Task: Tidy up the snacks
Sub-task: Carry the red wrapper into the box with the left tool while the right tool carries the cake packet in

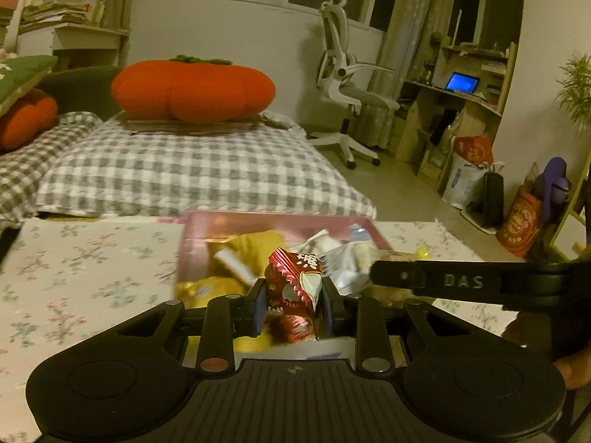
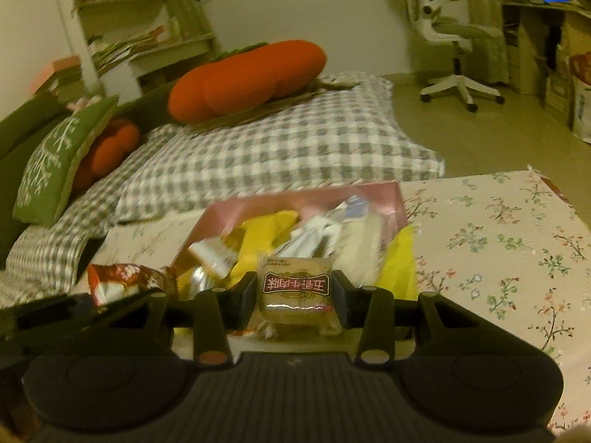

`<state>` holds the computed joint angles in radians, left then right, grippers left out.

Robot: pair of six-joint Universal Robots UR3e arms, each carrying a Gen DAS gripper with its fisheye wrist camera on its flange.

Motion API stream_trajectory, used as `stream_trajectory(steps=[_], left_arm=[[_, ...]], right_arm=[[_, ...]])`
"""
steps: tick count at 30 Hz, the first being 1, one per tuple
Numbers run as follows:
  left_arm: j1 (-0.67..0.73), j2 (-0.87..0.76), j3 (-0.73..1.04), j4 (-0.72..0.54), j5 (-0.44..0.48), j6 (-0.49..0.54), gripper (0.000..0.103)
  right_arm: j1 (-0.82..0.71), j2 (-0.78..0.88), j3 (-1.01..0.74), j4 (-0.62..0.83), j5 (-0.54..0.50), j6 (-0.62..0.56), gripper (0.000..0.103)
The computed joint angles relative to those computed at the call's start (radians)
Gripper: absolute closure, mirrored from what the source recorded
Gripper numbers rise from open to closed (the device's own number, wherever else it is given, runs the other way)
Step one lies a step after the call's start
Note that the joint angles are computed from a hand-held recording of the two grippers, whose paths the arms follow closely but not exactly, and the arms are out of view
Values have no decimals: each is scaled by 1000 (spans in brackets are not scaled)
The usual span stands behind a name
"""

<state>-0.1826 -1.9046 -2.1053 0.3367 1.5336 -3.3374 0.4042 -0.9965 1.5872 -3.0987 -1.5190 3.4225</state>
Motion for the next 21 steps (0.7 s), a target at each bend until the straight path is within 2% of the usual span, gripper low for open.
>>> stream_trajectory(steps=[4, 8, 15, 21], left_arm=[[-42, -81, 128, -51, 58, -24, 76], [-53, -131, 251, -153, 89, -28, 76], [-40, -225, 418, -256, 99, -30, 76], [-8, -270, 503, -321, 82, -33, 75]], right_arm=[[-25, 17, -9, -25, 12, 42, 64], [-53, 39, -21, -40, 48, 73, 64], [-83, 87, -63, -57, 85, 130, 63], [-83, 119, -117, -42, 98, 133, 57]])
